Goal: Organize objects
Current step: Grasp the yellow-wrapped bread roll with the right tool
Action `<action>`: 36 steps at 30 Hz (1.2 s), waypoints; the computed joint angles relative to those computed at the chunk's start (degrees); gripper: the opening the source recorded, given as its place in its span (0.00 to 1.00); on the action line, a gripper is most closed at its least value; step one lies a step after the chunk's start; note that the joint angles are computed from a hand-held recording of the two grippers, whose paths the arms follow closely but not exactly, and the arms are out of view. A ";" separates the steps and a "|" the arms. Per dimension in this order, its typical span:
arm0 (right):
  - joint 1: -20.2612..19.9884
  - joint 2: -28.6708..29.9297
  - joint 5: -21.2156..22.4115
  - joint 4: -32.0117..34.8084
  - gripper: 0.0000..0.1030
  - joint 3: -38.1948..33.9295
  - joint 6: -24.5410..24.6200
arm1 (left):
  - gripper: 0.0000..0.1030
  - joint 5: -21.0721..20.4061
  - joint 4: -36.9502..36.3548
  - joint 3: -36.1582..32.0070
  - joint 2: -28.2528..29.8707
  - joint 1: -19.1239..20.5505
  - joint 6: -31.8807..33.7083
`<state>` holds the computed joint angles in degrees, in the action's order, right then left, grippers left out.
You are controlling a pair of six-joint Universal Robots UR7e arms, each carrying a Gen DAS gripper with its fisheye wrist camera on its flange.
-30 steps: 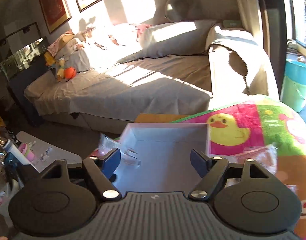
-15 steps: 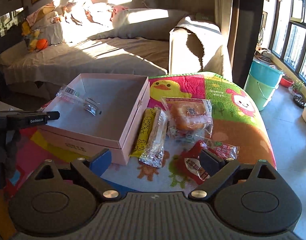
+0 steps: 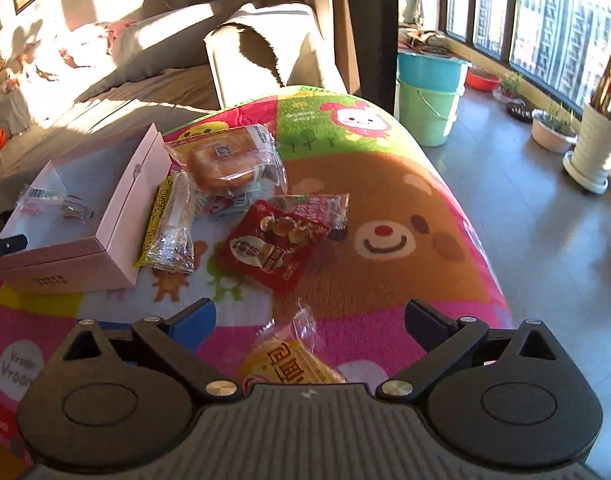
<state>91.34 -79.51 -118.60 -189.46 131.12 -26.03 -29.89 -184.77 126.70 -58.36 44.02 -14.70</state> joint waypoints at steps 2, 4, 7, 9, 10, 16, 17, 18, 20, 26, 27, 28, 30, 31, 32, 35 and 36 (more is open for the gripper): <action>-1.76 -2.84 3.74 3.79 0.98 1.17 3.52 | 0.12 0.03 0.04 -0.04 0.05 -0.02 -0.04; -2.71 -5.07 7.20 7.68 0.98 2.26 5.65 | 0.12 0.06 0.06 -0.04 0.04 -0.02 -0.07; -1.63 -5.46 9.23 10.58 0.98 3.18 4.71 | 0.12 0.03 0.09 -0.02 0.00 -0.01 -0.07; -0.74 -5.86 11.94 13.85 0.98 3.40 3.62 | 0.12 0.01 0.15 -0.04 0.00 -0.02 -0.11; -0.28 -6.09 13.55 15.82 0.98 3.34 3.01 | 0.12 0.01 0.15 -0.04 0.00 -0.02 -0.11; 5.30 -0.79 6.50 8.58 0.98 4.51 -4.59 | 0.12 0.03 0.21 -0.01 -0.04 -0.03 -0.16; 5.81 0.23 4.53 7.92 0.98 4.22 -4.56 | 0.12 0.03 0.21 -0.01 -0.04 -0.03 -0.16; 5.78 0.94 3.48 7.75 0.98 3.86 -3.89 | 0.12 0.03 0.21 -0.01 -0.04 -0.03 -0.16; 4.75 1.21 3.27 8.86 0.98 3.13 -1.06 | 0.12 0.17 0.13 0.01 0.00 -0.06 0.02; 3.11 3.97 2.98 6.30 0.98 1.33 6.19 | 0.12 0.86 0.64 0.01 0.13 -0.31 -0.05; 3.33 4.62 2.43 5.55 0.96 1.15 5.81 | 0.12 1.04 0.62 0.00 0.22 -0.36 0.16; 3.67 5.26 1.75 4.73 0.94 1.06 5.00 | 0.12 1.07 0.45 -0.04 0.30 -0.37 0.50; 4.72 6.08 -0.31 3.51 0.74 1.09 2.39 | 0.12 0.86 0.20 0.00 0.30 -0.27 0.79; 5.18 6.12 -1.10 3.44 0.69 1.18 0.95 | 0.12 0.79 0.12 0.02 0.32 -0.25 0.82; 5.40 5.72 -1.34 4.07 0.59 1.37 0.15 | 0.12 0.77 0.13 0.04 0.29 -0.24 0.79; 5.53 3.56 -1.24 7.01 0.55 2.25 -0.78 | 0.12 0.78 0.16 0.07 0.26 -0.24 0.80; 5.84 3.16 -1.97 7.19 0.54 2.65 -1.41 | 0.12 0.78 0.21 0.05 0.26 -0.24 0.78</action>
<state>97.18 -76.35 -120.57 -182.27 133.77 -27.44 -29.10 -184.56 126.75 -58.10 43.78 -13.91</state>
